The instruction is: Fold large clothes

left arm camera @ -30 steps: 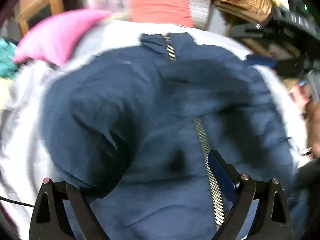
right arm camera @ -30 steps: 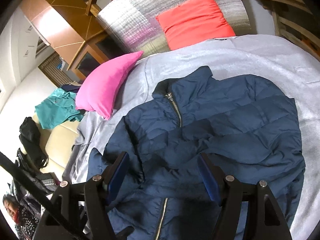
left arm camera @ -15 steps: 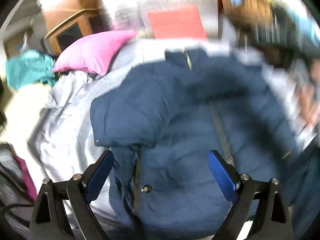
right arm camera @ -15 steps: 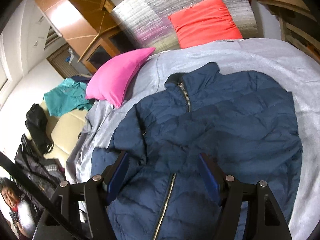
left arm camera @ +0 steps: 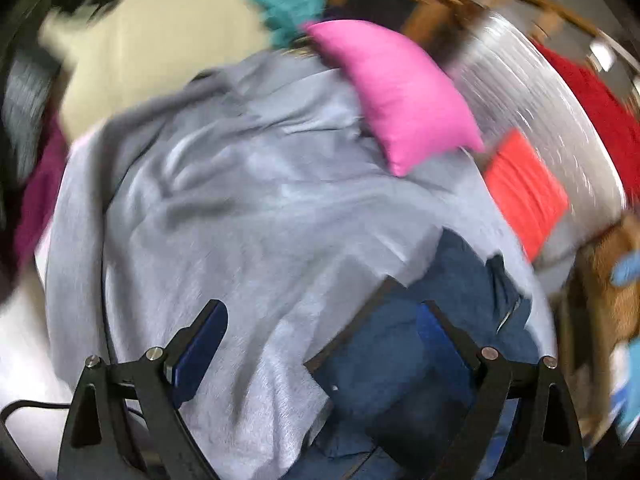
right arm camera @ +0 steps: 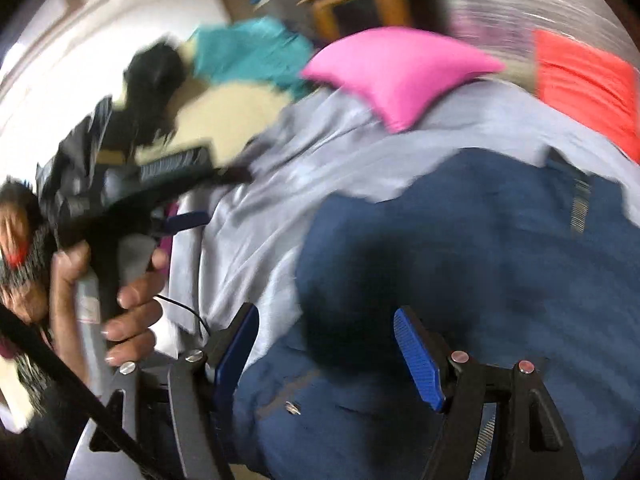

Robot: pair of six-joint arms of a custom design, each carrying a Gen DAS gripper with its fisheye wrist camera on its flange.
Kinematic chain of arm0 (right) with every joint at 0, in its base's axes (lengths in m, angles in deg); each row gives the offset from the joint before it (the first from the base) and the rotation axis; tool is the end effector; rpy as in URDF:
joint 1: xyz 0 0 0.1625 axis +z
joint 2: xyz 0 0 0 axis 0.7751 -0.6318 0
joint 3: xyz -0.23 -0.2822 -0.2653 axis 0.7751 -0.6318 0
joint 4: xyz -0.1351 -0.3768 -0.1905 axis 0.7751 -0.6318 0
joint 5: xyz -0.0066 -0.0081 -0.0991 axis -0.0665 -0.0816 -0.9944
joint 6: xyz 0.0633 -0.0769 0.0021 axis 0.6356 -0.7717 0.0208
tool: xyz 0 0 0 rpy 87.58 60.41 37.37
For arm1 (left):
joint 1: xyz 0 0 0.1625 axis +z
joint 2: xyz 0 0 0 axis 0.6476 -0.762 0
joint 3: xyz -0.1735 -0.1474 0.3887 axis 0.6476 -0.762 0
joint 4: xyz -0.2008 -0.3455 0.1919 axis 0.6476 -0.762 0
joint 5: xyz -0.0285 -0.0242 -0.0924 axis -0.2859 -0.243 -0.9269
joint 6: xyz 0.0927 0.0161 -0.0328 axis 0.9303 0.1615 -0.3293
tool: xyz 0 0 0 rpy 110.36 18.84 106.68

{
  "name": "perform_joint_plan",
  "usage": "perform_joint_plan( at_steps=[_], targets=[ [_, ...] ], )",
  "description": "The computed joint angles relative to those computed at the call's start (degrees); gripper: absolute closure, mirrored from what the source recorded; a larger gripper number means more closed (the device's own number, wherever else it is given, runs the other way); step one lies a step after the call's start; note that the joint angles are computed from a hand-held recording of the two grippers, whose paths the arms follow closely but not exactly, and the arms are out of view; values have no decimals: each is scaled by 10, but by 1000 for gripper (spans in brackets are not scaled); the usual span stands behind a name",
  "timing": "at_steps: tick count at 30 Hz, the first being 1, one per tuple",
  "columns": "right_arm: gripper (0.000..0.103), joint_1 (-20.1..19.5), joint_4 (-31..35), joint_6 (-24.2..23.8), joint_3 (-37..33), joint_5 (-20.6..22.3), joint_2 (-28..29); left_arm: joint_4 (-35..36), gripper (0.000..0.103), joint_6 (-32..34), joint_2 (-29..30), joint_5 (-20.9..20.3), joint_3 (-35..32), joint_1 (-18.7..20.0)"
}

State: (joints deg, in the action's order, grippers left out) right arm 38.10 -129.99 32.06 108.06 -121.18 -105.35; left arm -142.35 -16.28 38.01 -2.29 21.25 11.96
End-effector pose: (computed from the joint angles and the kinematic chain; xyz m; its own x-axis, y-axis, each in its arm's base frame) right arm 0.0871 -0.6661 0.3758 -0.8708 -0.0468 0.4895 -0.3449 0.7677 -0.5401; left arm -0.4071 -0.8174 0.0426 -0.9573 0.0858 -0.2760 0.2002 0.8856 -0.4191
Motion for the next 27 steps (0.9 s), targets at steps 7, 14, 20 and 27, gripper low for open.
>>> perform_joint_plan(
  at_steps=[7, 14, 20, 27],
  targets=[
    [30, 20, -33, -103, -82, -147, 155, -21, 8, -15, -28, 4, 24, 12],
    [94, 8, -48, -44, -81, -140, 112, -33, 8, 2, -36, -13, 34, 4],
    [94, -21, -171, -8, 23, 15, -73, -42, 8, 59, -26, -48, 37, -14],
    [86, -188, -219, 86, 142, 182, -200, 44, 8, 99, 53, -110, -52, -35]
  ],
)
